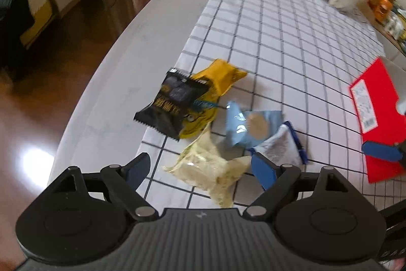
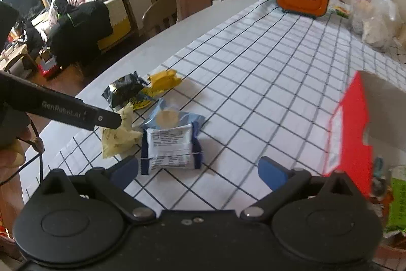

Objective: Organize snacks
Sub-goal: 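Move both tools back toward the remaining snacks, then grasp the cream packet with left tool while right tool grasps white-blue packet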

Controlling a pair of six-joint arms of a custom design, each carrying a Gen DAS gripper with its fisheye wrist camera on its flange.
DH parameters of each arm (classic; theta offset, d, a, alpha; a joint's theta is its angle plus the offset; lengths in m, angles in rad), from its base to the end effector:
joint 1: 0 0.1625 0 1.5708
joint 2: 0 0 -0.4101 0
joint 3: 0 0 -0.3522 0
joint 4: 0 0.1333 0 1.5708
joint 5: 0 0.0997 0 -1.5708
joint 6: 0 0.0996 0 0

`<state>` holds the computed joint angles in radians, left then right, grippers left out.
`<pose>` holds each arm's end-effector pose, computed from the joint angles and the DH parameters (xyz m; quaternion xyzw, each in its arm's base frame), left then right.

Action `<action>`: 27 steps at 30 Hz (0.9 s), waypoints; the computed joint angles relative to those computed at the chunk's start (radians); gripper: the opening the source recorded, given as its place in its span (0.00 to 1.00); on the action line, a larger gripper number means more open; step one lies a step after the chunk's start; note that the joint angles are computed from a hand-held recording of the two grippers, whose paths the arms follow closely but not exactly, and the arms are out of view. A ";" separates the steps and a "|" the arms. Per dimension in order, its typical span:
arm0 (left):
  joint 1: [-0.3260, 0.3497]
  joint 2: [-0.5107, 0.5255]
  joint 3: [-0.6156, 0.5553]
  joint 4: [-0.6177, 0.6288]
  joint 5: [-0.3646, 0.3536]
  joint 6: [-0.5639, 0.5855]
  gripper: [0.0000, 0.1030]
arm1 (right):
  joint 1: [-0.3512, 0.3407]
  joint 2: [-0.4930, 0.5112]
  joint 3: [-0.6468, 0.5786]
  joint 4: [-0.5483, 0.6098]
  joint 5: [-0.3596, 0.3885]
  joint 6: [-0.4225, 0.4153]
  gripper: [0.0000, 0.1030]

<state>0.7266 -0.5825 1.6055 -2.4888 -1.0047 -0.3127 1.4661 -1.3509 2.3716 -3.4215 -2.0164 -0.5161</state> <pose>-0.3366 -0.5489 -0.0066 0.2660 0.9214 -0.1103 0.2611 0.0473 -0.4144 0.2754 0.0951 -0.8919 0.3127 0.3126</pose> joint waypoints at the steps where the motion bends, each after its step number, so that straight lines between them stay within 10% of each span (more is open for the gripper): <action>1: 0.005 0.005 -0.009 0.014 0.000 -0.016 0.84 | 0.001 0.015 -0.008 0.001 -0.005 0.001 0.98; 27: 0.029 0.081 -0.084 0.127 0.009 -0.209 0.82 | -0.010 0.230 -0.137 0.007 -0.062 -0.054 0.87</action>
<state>0.7557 -0.5012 1.5216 -2.3614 -0.9957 -0.5220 1.4563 -1.1207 2.2348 -3.4143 -2.0780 -0.5700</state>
